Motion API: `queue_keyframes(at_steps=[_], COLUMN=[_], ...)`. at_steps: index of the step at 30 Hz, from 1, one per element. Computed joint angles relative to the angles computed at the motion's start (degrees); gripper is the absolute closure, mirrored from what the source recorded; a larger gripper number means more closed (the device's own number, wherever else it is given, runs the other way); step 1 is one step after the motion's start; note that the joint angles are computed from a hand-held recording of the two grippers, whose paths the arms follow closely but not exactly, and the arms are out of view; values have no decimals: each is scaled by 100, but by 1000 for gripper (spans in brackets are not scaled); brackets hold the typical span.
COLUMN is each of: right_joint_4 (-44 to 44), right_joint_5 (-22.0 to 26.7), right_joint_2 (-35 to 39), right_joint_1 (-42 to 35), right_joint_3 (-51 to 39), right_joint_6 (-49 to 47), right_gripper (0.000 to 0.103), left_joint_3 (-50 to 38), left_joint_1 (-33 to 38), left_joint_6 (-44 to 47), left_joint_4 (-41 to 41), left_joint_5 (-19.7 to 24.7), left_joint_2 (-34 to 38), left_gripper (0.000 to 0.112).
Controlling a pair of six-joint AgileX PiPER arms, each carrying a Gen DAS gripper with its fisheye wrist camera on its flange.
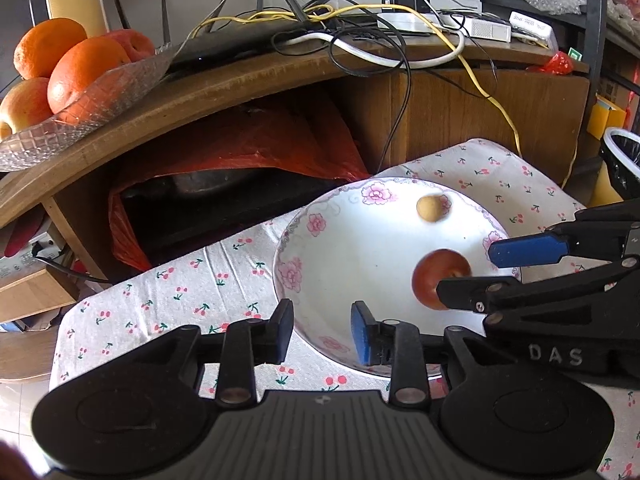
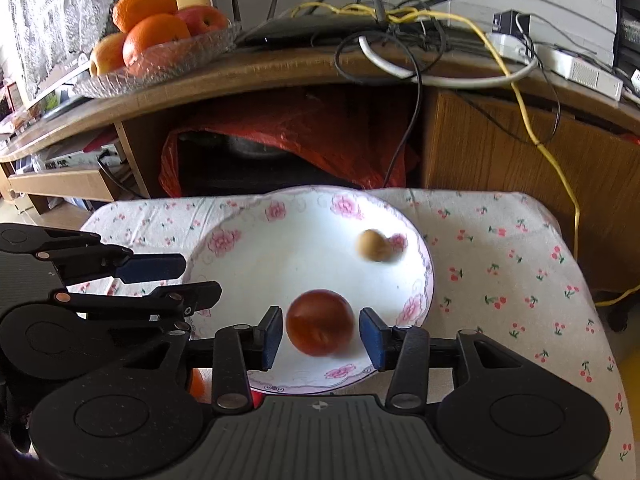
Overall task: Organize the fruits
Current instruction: 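Open both grippers to drop the fruits into the white bowl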
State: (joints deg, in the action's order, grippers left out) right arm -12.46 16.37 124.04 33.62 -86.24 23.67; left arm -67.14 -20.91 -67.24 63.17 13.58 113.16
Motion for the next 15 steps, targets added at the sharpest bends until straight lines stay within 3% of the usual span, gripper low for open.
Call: queue_keyframes(at_steps=[15], right_joint_4=[-384], right_joint_5=[-196], right_joint_2=[-617], right_joint_1=[140], right_joint_3=[735], right_joint_6=[504], right_gripper=[60], left_joint_3=[918], left_joint_1=[49], left_joint_6=[-760], left_joint_4=[737], left_joint_5=[-209], left_joint_2=[-808], left_gripper=[67])
